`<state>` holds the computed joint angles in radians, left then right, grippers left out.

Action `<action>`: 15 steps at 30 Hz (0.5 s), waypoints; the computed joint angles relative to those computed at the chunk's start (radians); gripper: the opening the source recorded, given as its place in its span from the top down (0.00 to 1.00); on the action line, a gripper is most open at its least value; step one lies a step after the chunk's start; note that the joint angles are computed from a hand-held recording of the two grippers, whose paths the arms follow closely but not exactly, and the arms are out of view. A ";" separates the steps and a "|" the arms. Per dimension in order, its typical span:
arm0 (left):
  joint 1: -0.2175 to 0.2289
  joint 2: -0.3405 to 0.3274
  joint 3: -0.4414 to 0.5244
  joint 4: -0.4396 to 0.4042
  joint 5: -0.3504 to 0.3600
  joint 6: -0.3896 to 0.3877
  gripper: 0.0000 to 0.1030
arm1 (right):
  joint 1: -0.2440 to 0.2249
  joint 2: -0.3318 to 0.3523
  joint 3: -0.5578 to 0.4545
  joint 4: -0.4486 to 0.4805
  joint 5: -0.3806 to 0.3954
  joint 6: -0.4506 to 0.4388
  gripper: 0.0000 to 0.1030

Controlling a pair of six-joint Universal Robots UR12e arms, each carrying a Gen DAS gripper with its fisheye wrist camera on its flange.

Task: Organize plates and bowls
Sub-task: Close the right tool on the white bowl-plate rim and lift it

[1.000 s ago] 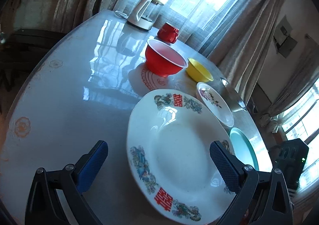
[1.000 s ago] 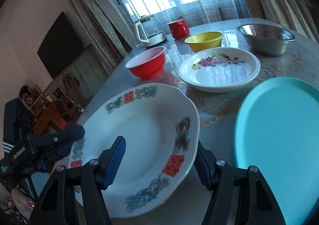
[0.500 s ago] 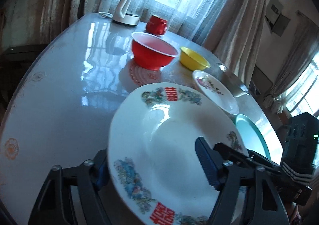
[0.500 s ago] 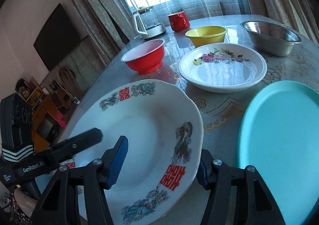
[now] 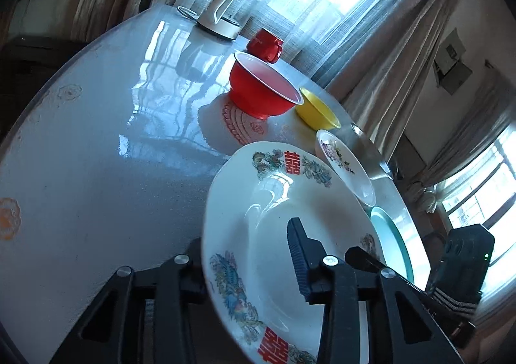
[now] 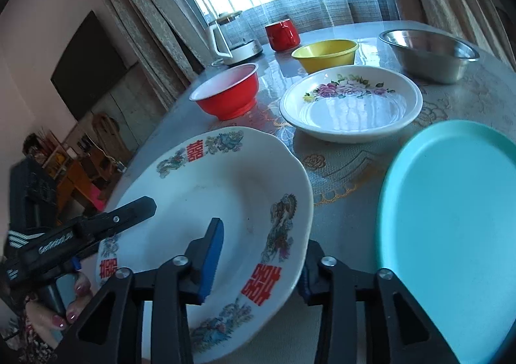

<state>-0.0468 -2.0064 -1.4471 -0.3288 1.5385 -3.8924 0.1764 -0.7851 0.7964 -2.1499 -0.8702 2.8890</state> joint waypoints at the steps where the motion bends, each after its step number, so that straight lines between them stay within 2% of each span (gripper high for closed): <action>1: -0.002 -0.001 0.005 -0.009 0.006 0.007 0.62 | -0.001 0.000 0.000 0.002 0.007 0.000 0.62; 8: -0.003 -0.001 0.005 0.007 -0.019 0.037 0.62 | -0.008 0.007 -0.007 0.024 0.064 -0.001 0.62; 11: -0.004 -0.003 0.012 -0.004 -0.030 0.057 0.62 | -0.013 0.005 0.003 0.001 0.099 0.005 0.62; 15: -0.002 -0.008 0.023 -0.034 -0.043 0.063 0.62 | -0.010 0.010 -0.010 0.032 0.094 -0.015 0.62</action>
<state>-0.0489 -2.0143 -1.4243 -0.3626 1.4957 -3.8297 0.1667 -0.7754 0.7862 -2.1182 -0.7759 2.8738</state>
